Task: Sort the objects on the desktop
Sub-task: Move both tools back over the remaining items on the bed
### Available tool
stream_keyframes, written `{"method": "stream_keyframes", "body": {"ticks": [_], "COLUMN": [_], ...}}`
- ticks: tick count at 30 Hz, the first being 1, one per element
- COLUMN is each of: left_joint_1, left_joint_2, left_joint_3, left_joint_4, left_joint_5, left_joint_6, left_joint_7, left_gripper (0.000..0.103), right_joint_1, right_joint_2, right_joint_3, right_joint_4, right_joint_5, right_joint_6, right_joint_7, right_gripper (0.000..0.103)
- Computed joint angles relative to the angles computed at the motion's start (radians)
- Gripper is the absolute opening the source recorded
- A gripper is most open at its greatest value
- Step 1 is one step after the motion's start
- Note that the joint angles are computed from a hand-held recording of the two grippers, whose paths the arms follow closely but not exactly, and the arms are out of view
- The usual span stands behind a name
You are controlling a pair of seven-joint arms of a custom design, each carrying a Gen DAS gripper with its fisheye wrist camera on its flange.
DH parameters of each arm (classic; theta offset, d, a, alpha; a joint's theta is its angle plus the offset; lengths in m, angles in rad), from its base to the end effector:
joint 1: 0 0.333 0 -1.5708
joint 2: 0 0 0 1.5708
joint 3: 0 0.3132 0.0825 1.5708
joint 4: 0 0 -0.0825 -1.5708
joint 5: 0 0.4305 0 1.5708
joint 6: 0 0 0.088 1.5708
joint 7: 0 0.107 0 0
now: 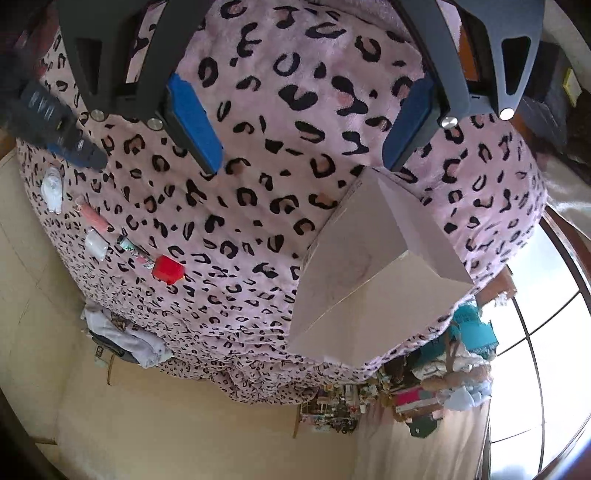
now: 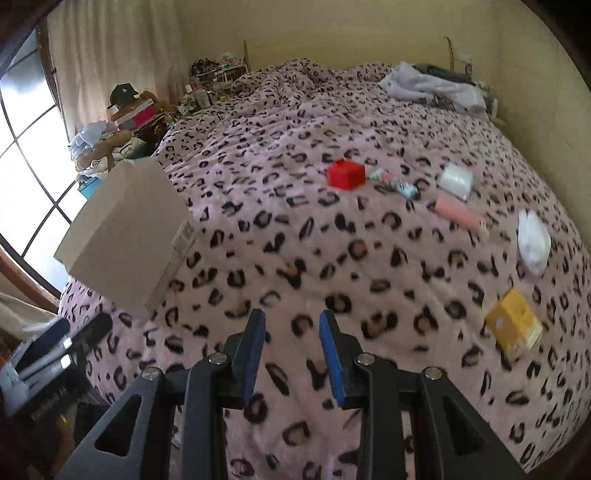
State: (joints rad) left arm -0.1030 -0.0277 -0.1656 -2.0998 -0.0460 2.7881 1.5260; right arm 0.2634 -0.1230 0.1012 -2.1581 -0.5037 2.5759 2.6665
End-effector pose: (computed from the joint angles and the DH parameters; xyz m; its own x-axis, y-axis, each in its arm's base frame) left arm 0.6055 -0.1652 0.4906 -0.2105 -0.9754 0.0651 -0.7480 0.1178 -0.6531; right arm 0.5525 0.2212 0.4862 -0.3089 -0.9363 -0.1672 -0.7346 0.3465 -0.5833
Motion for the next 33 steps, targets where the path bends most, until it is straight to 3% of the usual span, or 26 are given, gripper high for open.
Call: {"method": "stream_keyframes", "body": {"ticks": [6,11,17,27,33], "left_joint_1": [-0.011,-0.042,-0.092,-0.175,-0.216], "left_joint_2": [-0.05,-0.078,-0.083,-0.045,0.028], "left_joint_3": [-0.028,-0.042,-0.058,-0.092,-0.11], "left_joint_4": [-0.032,-0.043,-0.03,-0.009,0.046], "left_joint_5": [0.098,0.048,-0.031,-0.126,-0.16], "left_joint_6": [-0.001,-0.01,-0.012,0.006,-0.034], "left_joint_7": [-0.105,-0.071,0.016,0.13,0.191], "left_gripper": [0.09,0.09,0.09,0.09,0.09], "right_joint_1": [-0.007,-0.027,-0.075,-0.153,-0.173], "right_joint_2": [-0.075,-0.141,-0.269,-0.572,-0.704], "right_joint_3": [0.005,0.017,0.039,0.059,0.03], "right_joint_4": [-0.082,-0.13,-0.228,-0.478,-0.607], "right_joint_5": [0.006,-0.014,-0.061,-0.073,-0.034], "right_joint_6": [0.039,0.036,-0.007,-0.155,-0.225], "right_joint_7": [0.015,0.031,0.109,0.218,0.233], "right_gripper": [0.031,0.031,0.031,0.032,0.032]}}
